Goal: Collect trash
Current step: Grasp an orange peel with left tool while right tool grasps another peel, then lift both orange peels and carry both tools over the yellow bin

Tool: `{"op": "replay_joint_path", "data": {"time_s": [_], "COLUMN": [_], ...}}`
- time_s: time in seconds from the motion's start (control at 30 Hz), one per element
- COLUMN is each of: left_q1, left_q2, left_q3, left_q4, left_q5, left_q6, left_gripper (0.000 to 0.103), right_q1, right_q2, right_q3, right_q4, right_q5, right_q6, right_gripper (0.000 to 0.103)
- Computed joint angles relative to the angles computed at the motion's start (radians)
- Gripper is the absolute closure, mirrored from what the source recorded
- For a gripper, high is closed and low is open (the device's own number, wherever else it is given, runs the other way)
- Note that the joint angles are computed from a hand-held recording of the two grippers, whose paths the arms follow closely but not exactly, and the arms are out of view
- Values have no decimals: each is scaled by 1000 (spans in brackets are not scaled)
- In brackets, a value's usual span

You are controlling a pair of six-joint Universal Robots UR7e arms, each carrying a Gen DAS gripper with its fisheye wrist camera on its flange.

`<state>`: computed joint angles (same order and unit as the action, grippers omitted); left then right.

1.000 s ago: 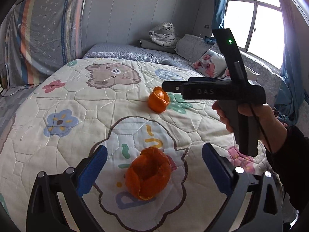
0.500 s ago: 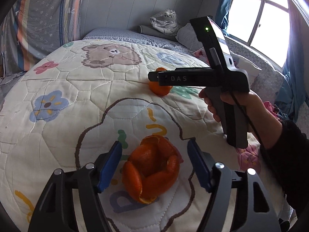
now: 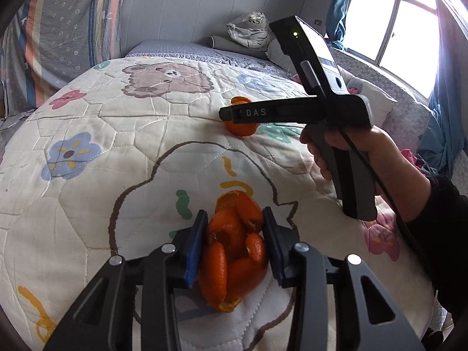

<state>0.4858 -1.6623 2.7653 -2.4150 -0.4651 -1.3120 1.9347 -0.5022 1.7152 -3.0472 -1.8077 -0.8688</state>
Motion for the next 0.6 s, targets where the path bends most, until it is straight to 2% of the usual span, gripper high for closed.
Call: {"op": "replay_joint_path", "data": {"time_s": [0.1,0.17,0.33,0.47,0.6], "left_q1": [-20,-55,-133,-191,-229], "left_q2": [-25,-73,-183,-218,-149], "left_q3": [12,15,-14,-67,-175], "left_q4": [9,95,390,652,952], "left_q5": [16,37,67,84,107], "left_q6": [-13,-66,-243,-424,-635], "left_gripper": [69,69,69,70,70], "right_q1": [-5,-5,-5,-2,-3], "right_q2": [-8,-15,-53,-107,-179], "right_q3": [-4,-3,8,44,89], "right_q4": [23,20,31,15,19], "right_q5": [10,13,47,84,120], "right_q6": [30,44,64,69,73], "right_gripper": [55,56,56,56,56]}}
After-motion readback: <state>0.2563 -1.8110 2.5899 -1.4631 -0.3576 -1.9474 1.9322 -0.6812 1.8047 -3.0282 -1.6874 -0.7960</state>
